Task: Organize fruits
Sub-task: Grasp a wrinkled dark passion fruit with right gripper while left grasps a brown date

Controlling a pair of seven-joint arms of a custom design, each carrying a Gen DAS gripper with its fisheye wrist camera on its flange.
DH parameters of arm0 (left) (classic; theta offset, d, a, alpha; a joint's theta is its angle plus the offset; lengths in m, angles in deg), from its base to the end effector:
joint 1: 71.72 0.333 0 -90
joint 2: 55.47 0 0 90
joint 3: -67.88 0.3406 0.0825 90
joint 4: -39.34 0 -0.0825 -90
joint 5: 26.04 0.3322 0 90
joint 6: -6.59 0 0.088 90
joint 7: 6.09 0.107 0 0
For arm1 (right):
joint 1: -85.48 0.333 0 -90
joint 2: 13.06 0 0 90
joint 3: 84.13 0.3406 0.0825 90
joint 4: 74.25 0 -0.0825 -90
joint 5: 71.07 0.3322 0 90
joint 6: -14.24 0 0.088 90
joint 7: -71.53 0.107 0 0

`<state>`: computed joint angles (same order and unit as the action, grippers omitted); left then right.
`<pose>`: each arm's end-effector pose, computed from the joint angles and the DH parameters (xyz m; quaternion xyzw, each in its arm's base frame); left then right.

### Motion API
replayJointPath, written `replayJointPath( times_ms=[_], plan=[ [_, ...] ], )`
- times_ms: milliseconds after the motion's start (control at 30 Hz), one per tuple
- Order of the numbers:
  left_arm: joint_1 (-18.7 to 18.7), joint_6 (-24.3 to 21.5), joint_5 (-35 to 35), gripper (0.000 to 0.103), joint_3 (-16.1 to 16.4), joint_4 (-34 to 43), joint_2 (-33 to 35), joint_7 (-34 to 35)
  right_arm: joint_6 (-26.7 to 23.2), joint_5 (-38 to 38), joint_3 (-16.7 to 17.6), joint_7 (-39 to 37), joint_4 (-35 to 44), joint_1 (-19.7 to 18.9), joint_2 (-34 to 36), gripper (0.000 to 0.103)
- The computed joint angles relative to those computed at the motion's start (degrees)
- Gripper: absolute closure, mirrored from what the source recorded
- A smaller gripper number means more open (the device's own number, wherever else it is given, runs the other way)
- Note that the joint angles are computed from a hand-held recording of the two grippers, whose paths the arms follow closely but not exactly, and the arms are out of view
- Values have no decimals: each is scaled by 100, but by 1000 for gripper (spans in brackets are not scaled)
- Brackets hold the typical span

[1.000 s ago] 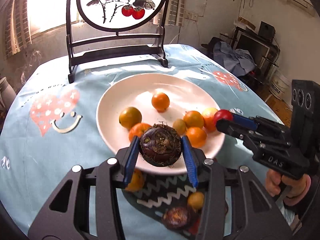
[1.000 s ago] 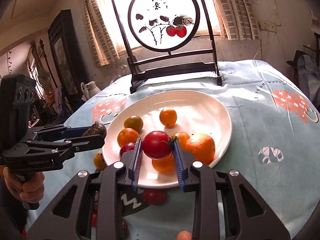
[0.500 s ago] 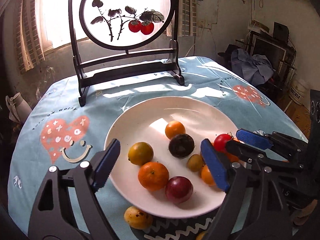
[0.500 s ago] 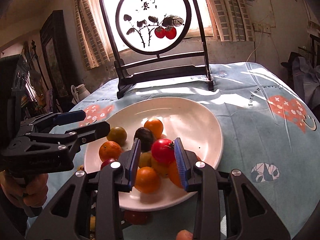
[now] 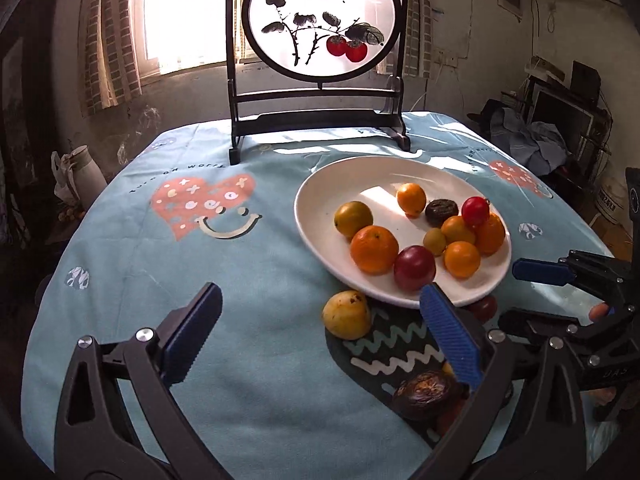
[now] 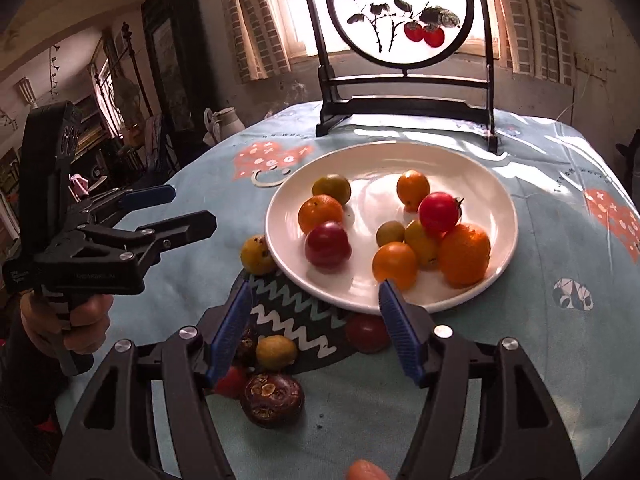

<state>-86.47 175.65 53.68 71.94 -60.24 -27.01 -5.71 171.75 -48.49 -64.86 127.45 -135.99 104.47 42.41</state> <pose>0.6251 -0.1917 0.3861 -0.6539 0.6201 -0.2915 0.3208 0.6998 0.3772 0.3680 -0.8245 0.3820 -0.0624 0.4128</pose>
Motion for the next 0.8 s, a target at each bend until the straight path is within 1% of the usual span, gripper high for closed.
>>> replayJointPath(
  times_ms=[33,100,167,233,267,367,467,633,800],
  plan=[
    [-81,-193,74,2,40,-75,-45,18,-348,-80,-61,62,115,25,26,36],
    [-123,-422,275,2,41,-177,-117,-36,-813,-287,-281,126,229,144,18,36],
    [-59,-541,395,2,-36,-253,-176,-190,-968,-405,-351,-40,97,163,-81,36],
    [112,-422,293,2,-166,-294,-191,-158,-1199,-453,-362,-200,59,142,-129,36],
    [172,-380,192,2,-210,-303,-187,-105,-1226,-442,-367,-264,-10,125,-169,36],
    [209,-313,99,2,-207,-329,-196,-113,-1407,-432,-440,-271,-10,141,-174,36],
    [216,-274,14,2,-199,-345,-192,-88,-1493,-484,-508,-301,-92,194,-206,36],
    [176,-291,-301,2,-166,-340,-153,204,-1419,-723,-649,-363,-334,359,-300,36],
    [71,-284,-329,2,-65,-348,-149,247,-1175,-781,-598,-492,-588,350,-385,36]
  ],
)
